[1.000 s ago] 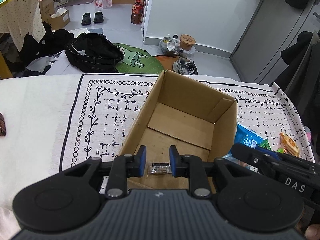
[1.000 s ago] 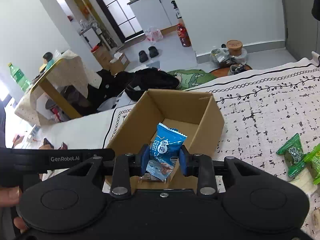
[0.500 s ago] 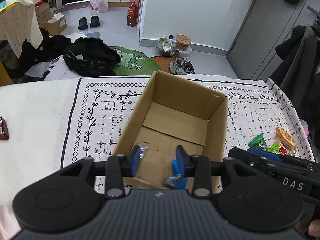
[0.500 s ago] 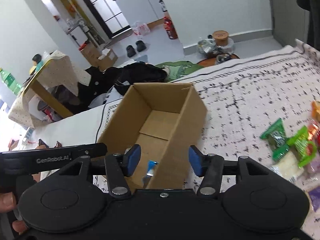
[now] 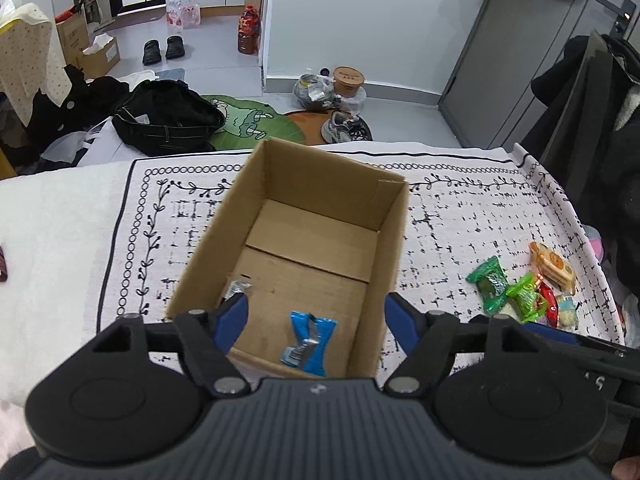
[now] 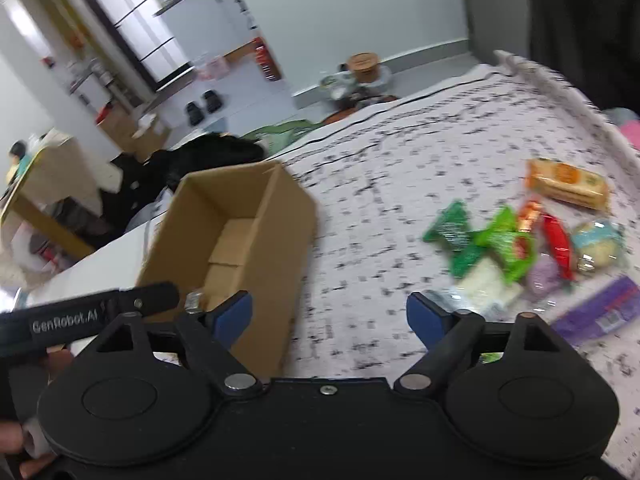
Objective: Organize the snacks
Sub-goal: 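Lower the blue candy packet into the box and open the right tool, then grasp a blue snack packet with the left tool while the right tool reaches the purple bar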
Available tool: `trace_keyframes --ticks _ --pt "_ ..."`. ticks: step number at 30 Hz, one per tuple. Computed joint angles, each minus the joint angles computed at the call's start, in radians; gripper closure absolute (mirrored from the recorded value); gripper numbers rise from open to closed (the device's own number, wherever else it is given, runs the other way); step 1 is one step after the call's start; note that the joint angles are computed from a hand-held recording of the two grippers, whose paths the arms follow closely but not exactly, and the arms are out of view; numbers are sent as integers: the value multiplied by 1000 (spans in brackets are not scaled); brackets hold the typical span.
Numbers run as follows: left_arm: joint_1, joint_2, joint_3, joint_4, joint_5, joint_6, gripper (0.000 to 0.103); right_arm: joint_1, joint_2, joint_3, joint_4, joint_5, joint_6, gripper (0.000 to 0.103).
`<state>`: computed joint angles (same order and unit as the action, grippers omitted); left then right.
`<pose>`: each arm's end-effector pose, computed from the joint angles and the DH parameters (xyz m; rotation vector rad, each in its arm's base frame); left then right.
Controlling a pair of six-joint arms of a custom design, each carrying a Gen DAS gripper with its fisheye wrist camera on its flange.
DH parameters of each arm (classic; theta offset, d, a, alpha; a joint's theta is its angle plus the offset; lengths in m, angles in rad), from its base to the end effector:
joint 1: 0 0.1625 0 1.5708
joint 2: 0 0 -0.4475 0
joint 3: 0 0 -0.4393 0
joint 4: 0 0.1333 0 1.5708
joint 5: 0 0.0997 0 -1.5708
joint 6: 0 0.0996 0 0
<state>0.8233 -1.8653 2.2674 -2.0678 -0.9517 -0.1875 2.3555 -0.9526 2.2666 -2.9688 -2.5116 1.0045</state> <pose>-0.1191 -0.4096 0.3475 0.6776 2.4987 -0.4828 0.3732 -0.2989 0.0522 -0.3168 -2.3993 1.0232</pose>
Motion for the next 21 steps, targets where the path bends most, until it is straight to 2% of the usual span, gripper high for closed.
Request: trace_keyframes --ticks 2,5,9,11,14,18,21 --pt "-12 -1 9 8 4 -18 24 7 -15 13 21 -21 41 9" --pt "-31 3 21 16 15 -50 23 13 -37 26 81 -51 98 8" --pt "-64 2 36 10 24 -76 13 8 -57 55 94 -74 135 7" --pt "-85 3 44 16 31 -98 10 6 -75 61 175 -97 220 7" --pt "-110 5 50 33 36 -130 10 -3 -112 86 233 -104 319 7" --pt "-140 9 58 53 26 -151 9 -4 -157 119 245 -104 390 6" --pt "-156 14 62 63 6 -174 9 0 -180 148 164 -76 367 6"
